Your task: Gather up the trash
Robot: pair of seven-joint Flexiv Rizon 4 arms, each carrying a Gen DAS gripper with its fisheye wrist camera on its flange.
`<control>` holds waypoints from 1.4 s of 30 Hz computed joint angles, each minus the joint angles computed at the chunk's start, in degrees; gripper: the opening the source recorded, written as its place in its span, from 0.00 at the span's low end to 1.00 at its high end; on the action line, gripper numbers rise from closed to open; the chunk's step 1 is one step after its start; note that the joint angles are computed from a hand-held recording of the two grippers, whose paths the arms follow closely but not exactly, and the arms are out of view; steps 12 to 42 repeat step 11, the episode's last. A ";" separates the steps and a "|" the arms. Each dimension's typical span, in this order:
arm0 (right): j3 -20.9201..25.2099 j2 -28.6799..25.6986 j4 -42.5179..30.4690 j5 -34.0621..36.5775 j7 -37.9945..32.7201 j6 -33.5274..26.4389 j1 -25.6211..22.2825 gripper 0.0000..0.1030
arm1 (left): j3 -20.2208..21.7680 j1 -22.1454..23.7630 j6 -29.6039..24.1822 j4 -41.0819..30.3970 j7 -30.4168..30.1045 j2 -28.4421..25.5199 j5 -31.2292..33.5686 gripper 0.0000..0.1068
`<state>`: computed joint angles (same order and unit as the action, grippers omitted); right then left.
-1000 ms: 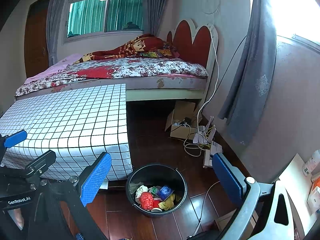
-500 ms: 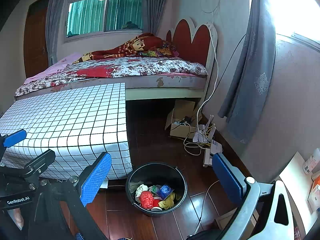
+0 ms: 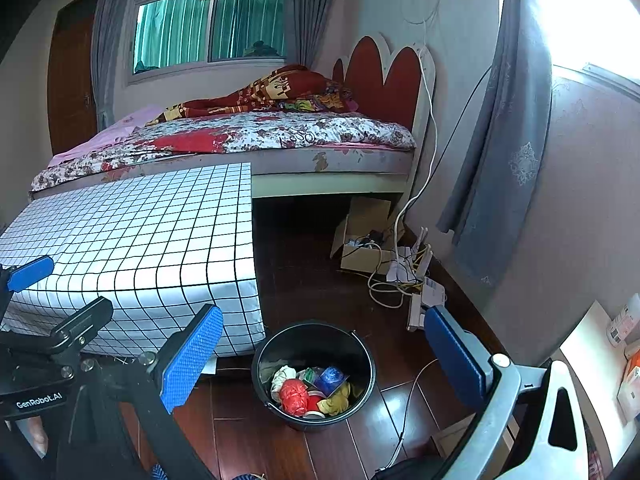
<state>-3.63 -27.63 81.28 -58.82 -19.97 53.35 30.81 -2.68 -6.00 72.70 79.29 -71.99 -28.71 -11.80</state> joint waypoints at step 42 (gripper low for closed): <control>0.08 -0.19 0.02 0.20 0.07 -0.23 0.09 0.99 | -3.33 2.15 -0.14 1.43 3.58 0.29 -4.15 0.94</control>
